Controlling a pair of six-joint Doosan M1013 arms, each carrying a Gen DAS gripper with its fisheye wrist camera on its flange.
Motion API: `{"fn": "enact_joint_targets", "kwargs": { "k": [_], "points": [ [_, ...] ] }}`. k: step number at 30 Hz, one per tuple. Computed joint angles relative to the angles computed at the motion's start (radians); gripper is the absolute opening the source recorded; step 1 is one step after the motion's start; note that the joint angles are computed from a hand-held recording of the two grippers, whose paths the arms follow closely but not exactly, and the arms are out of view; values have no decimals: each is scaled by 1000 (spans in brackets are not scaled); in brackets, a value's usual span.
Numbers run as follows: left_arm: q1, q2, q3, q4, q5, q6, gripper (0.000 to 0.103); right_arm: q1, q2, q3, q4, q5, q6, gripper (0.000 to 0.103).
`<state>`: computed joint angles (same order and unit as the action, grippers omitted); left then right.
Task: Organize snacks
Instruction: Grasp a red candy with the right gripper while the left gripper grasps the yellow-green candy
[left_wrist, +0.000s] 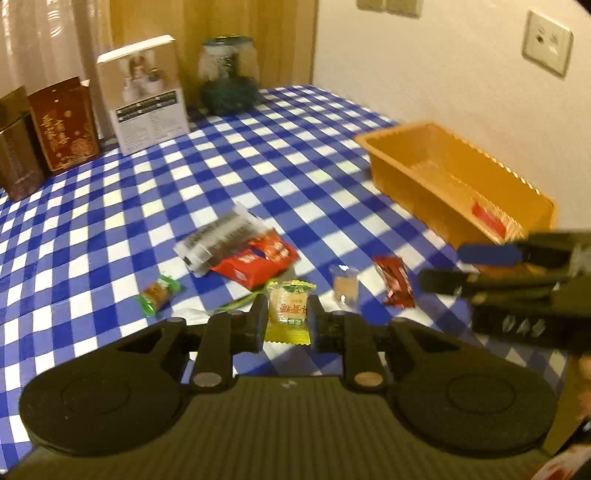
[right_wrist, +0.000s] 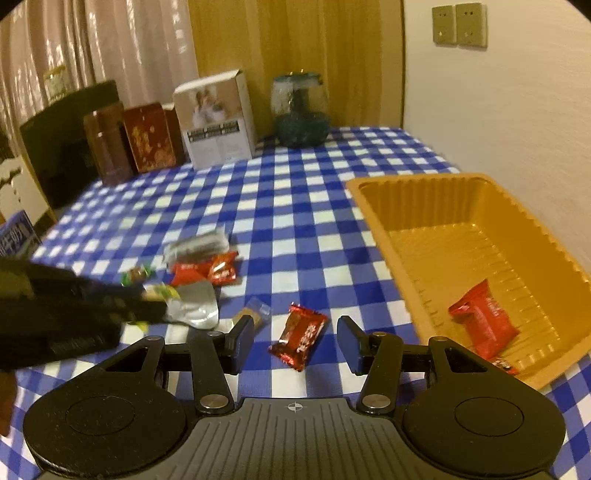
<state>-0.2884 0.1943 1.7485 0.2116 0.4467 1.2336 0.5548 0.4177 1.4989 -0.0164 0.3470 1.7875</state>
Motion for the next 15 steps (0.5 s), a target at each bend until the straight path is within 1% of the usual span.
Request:
{"fn": "enact_joint_targets", "kwargs": {
  "k": [2, 6, 10, 12, 15],
  "points": [
    [5, -2, 0, -35, -10, 21, 20, 5, 13, -11, -49, 15, 48, 51],
    [7, 0, -3, -62, -10, 37, 20, 11, 39, -33, -138, 32, 148, 51],
    [8, 6, -8, -84, -12, 47, 20, 9, 65, -58, -112, 52, 172, 50],
    [8, 8, -10, -92, -12, 52, 20, 10, 77, -69, -124, 66, 193, 41],
    [9, 10, -13, -95, -10, 46, 20, 12, 88, -80, -139, 80, 212, 38]
  ]
}}
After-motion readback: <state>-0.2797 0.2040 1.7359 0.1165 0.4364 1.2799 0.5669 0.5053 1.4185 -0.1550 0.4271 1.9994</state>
